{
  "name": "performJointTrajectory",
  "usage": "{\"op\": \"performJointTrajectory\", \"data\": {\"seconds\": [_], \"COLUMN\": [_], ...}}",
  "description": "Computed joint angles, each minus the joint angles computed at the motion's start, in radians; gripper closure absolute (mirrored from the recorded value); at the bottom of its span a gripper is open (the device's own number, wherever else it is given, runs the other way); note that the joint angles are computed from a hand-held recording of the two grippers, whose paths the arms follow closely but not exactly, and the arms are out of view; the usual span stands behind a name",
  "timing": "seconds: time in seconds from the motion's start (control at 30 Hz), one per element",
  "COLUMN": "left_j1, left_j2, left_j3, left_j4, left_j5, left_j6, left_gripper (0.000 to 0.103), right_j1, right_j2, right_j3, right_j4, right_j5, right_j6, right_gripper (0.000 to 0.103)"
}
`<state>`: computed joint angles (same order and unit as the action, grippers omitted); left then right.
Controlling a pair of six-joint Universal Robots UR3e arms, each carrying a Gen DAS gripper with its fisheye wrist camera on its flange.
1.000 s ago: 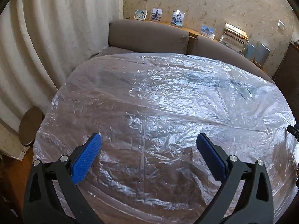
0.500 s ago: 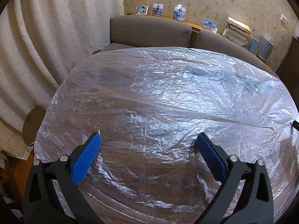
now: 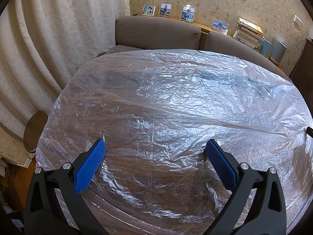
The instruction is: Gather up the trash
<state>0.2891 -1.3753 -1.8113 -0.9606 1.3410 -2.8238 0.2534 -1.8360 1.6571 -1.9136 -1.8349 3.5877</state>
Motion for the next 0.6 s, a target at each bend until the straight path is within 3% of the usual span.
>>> {"op": "performJointTrajectory", "data": {"seconds": [0.6], "left_j1": [0.004], "left_j2": [-0.006], "left_j3": [0.002], "left_j4": [0.004], "left_j5": [-0.001], "left_j6": [0.003], "left_gripper": [0.001], "right_j1": [0.000], "right_j2": [0.000], "right_j3": [-0.001], "right_j4": [0.001], "right_j5": [0.000], "right_j6": [0.000], "right_gripper": [0.004]}}
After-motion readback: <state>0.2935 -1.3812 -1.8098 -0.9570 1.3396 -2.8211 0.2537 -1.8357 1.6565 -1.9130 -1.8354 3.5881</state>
